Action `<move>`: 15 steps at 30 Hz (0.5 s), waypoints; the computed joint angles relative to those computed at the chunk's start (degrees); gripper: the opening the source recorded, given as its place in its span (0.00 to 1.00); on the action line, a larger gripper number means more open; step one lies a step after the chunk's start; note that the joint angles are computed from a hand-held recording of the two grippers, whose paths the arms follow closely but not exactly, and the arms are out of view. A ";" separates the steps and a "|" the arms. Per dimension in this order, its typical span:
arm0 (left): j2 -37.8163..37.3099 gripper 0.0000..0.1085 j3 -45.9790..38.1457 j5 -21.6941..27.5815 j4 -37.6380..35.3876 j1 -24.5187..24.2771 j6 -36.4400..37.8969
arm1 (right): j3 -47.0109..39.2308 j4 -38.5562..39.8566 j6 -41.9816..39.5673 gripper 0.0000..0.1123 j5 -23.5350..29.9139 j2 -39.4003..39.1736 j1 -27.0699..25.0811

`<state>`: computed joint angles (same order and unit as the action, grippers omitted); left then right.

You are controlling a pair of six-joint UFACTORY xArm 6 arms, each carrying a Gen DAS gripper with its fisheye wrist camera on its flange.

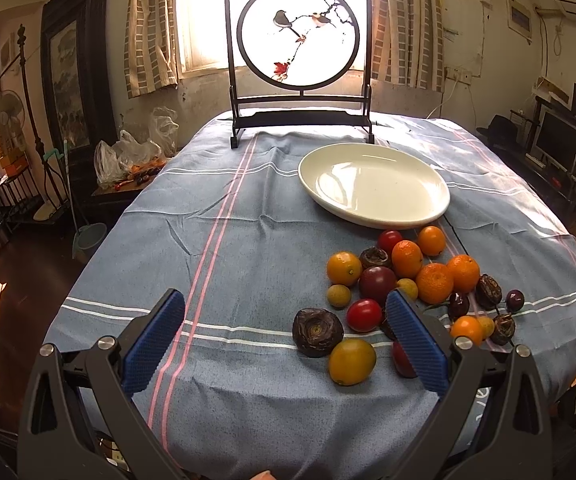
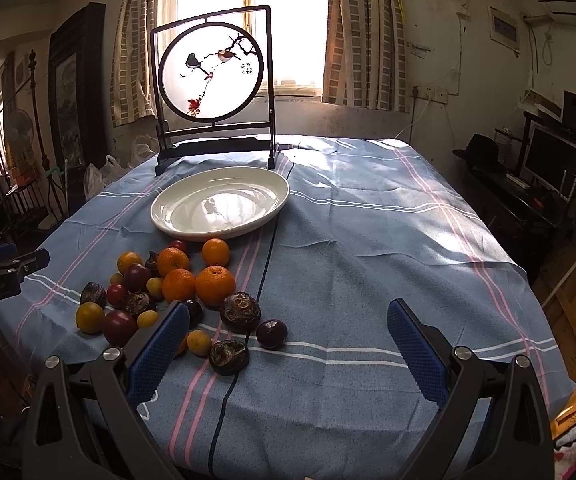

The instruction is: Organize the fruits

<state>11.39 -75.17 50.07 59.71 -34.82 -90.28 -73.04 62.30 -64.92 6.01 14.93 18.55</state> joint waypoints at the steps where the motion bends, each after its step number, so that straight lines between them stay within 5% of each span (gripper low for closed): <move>1: 0.03 0.91 -0.04 0.16 0.14 -0.09 0.01 | 0.00 0.30 -0.33 0.88 -0.04 -0.01 0.03; 15: -0.53 0.91 0.30 1.31 0.70 -1.06 -0.46 | 0.69 3.70 -3.81 0.88 -0.21 -0.68 0.23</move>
